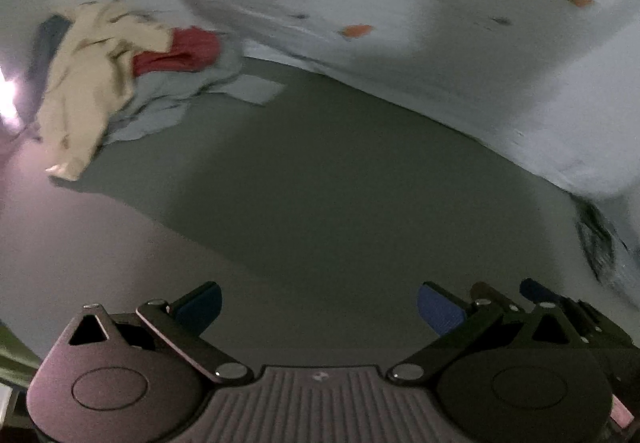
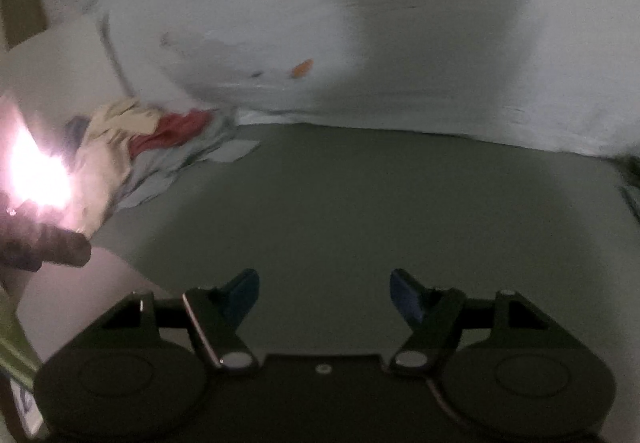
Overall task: Fold clothes
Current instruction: 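Reach both grippers into the clothes pile and grasp the cream sweater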
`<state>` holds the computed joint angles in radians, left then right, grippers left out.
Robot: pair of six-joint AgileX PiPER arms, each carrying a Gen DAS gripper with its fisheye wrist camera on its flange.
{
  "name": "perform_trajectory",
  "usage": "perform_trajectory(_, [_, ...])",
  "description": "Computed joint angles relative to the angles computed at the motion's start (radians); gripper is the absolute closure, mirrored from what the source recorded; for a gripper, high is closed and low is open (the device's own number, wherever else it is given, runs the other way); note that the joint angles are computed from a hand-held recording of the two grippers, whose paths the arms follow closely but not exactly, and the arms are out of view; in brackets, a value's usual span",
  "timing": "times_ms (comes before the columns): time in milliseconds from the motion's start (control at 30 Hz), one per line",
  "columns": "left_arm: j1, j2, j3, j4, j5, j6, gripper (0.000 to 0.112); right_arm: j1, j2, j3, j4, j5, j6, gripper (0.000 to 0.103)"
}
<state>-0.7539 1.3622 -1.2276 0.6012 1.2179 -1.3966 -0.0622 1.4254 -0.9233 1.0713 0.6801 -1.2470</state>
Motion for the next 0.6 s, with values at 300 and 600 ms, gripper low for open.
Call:
perform_trajectory(300, [0.746,-0.050,0.154,-0.187,-0.408,0.566,0.014,0.434,0.167,-0.230,-0.490,-0.288,0.619,0.033])
perform_trajectory(600, [1.393,0.303,-0.049,-0.568,-0.704,1.142,0.014,0.793,0.660,-0.969,-1.030,-0.127,1.186,0.060])
